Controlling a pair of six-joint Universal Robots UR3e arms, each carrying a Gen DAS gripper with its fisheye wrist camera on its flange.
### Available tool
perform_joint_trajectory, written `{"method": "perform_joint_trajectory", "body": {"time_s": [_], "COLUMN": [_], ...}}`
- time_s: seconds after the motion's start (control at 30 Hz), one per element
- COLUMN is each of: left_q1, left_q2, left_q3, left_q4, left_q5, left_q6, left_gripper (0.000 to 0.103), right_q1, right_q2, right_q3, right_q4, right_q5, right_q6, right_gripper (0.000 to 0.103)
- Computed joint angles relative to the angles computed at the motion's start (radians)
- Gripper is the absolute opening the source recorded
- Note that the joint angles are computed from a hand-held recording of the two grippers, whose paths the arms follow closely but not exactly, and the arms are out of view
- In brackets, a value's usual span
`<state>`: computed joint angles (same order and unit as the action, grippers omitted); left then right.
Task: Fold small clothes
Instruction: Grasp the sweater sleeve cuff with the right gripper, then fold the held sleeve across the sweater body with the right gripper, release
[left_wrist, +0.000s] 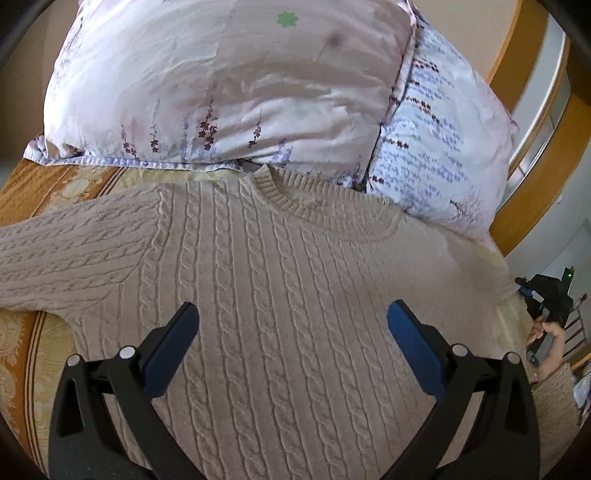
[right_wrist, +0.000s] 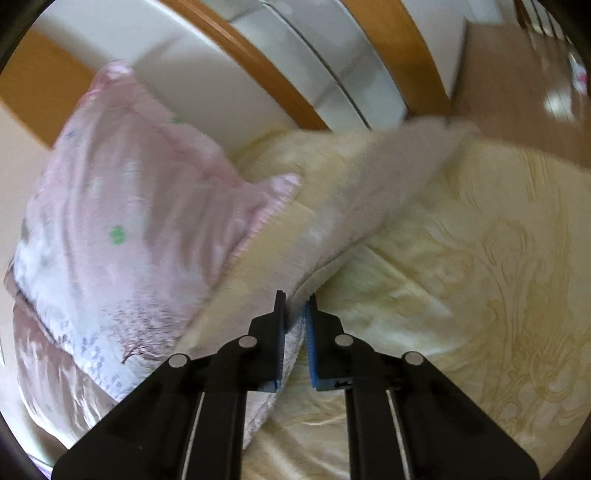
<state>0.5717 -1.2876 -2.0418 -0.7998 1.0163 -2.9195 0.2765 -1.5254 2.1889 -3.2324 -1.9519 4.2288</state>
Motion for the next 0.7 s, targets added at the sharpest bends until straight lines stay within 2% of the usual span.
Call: {"method": "perform_joint_trajectory", "body": {"time_s": [0.17, 0.27, 0.43, 0.5, 0.63, 0.7], "left_q1": [0.025, 0.033, 0.024, 0.024, 0.013, 0.010], "left_q2": [-0.004, -0.007, -0.021, -0.026, -0.049, -0.057], "left_q3": [0.005, 0.010, 0.020, 0.022, 0.038, 0.048], "left_q4": [0.009, 0.008, 0.000, -0.009, -0.032, -0.057], "left_q5": [-0.030, -0.049, -0.058, -0.065, -0.071, -0.078], "left_q6": [0.005, 0.001, -0.010, -0.012, -0.012, 0.000], "left_gripper": [0.101, 0.101, 0.101, 0.101, 0.101, 0.101], "right_q1": [0.161, 0.258, 0.385, 0.403, 0.410, 0.404], "right_q2": [0.073, 0.174, 0.418, 0.492, 0.685, 0.730], "right_q3": [-0.214, -0.404, -0.757, -0.847, -1.090, -1.145], "right_q4": [0.017, 0.039, 0.135, 0.190, 0.395, 0.453], "right_q5": [-0.125, -0.137, -0.028, 0.022, 0.164, 0.204], "right_q6": [-0.133, -0.222, -0.320, -0.318, -0.279, -0.253], "right_gripper": [0.011, 0.011, 0.011, 0.011, 0.011, 0.012]}}
